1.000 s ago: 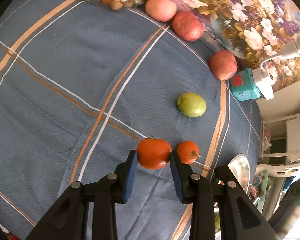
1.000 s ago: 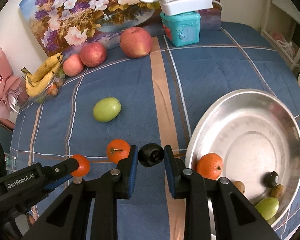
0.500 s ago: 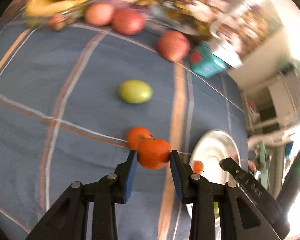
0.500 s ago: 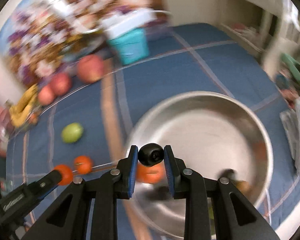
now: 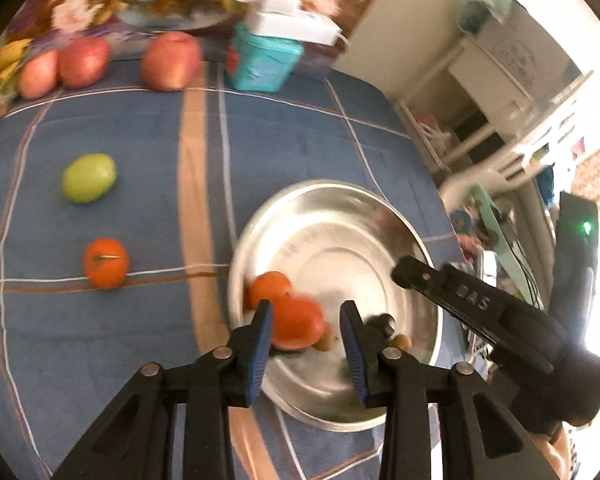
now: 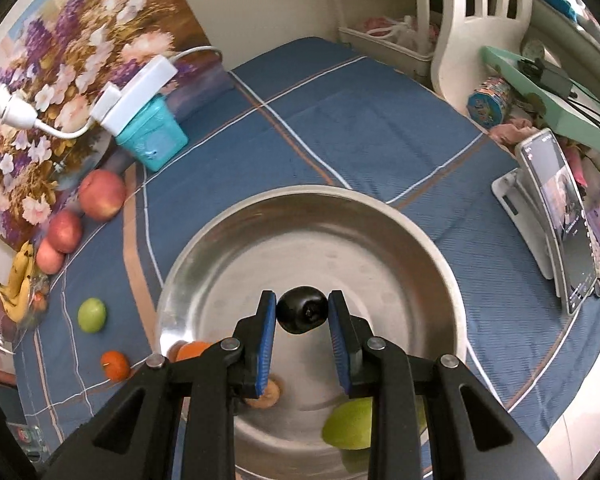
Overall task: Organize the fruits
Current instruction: 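Lift the tangerine and plum and carry them over the steel bowl, then open the right tool to drop the plum while the left tool drops the tangerine into the bowl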
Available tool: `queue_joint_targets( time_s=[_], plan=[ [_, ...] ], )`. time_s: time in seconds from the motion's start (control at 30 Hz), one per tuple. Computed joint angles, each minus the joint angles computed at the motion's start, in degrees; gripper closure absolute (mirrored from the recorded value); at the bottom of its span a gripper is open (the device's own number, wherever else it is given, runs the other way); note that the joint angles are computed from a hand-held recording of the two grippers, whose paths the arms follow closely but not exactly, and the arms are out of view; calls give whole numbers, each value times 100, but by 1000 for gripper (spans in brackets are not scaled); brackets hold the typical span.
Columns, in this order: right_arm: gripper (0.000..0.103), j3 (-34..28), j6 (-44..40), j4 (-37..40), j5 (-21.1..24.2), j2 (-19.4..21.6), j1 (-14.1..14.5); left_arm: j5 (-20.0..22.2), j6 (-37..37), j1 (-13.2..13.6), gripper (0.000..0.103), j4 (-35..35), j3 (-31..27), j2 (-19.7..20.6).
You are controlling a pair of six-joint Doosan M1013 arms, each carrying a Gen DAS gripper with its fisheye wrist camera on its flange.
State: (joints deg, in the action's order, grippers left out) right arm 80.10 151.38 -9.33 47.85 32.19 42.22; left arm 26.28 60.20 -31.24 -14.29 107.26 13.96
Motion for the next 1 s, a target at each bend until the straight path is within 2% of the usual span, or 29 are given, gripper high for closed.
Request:
queue_joint_targets(
  time_s=[0.03,0.07,0.13,0.17,0.23,0.3,0.33,0.43,0.5,0.57,0.67,0.8,0.87,1.0],
  plan=[
    [75,24,4,16,2,-14,-10,24,-1,-13,47,43,-22,16],
    [75,47,24,38,-17,-25,-21,14,-18,-24,44,89,-34,27],
    [70,79,67,61,-51,-39,-39,27,-38,-20,44,131,-15,2],
    [61,85,104,49,-48,-43,-41,46,-84,-10,44,159,-2,-12],
    [49,94,152,34,-66,-52,-45,92,-305,13,42,281,6,-16],
    [47,95,137,45,-99,-55,-44,202,-652,36,36,512,14,-9],
    [44,84,111,48,-85,-49,-40,275,-881,40,32,674,14,-7],
    [25,-12,-28,26,73,11,-17,656,-1727,77,22,1288,1,8],
    [22,-74,-135,2,150,48,11,1076,-2487,83,12,1859,-37,35],
    [17,-155,-221,-29,239,100,35,1220,-3045,91,0,2273,10,12],
    [17,-288,-304,-174,407,182,100,1523,-3824,82,0,2970,36,-37],
    [16,-436,-552,-160,401,280,172,2048,-4703,66,0,3788,71,-133],
    [3,-557,-706,-228,447,349,247,2382,-4951,77,0,4038,72,-158],
    [2,-845,-1137,-331,518,502,423,2769,-5222,215,0,4317,175,-268]
  ],
)
